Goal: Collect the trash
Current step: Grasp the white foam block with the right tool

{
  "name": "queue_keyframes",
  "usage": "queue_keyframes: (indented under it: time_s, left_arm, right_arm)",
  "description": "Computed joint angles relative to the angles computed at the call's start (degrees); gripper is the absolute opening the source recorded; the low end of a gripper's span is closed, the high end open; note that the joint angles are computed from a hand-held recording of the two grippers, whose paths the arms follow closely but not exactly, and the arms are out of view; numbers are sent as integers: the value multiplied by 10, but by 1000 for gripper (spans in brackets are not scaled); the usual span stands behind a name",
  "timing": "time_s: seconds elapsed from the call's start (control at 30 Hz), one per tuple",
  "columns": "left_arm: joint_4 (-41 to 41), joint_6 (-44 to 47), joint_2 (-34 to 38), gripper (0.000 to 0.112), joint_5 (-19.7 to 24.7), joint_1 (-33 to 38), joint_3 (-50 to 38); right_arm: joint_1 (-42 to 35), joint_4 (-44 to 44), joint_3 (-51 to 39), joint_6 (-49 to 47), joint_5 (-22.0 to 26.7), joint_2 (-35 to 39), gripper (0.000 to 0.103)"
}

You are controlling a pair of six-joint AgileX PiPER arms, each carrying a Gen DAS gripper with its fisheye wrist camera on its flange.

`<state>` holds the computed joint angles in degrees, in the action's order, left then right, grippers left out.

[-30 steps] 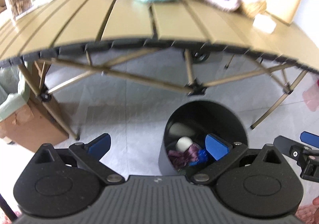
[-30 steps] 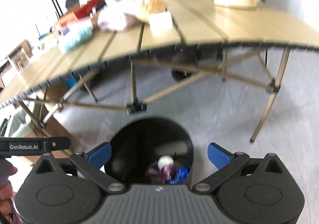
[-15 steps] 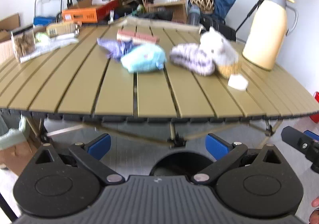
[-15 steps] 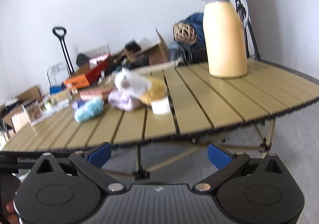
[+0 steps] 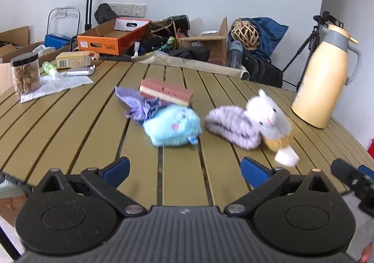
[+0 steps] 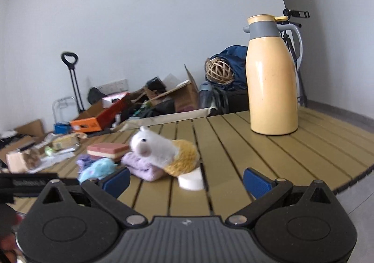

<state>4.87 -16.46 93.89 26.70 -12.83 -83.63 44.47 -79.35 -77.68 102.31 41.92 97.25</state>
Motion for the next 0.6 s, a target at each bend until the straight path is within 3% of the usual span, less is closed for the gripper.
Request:
queue_keyframes:
  time_s: [0.17,0.33,0.5,0.6]
  left_arm:
    - [14,-13,45,103,6,1,-62]
    - [-13,6,78,103,8,13,-96]
    - [-37,27,107,103,18,28,-124]
    - [-54,42,119,103,25,36,-136]
  right_arm:
    - [-40,46,-67,-58,-37,63,101]
    - [-51,69,-139,-102,-26,130,91]
    - [-68,115,-211,-154,-20,185,61]
    - [-79,142,-232,-172,-31,202,51]
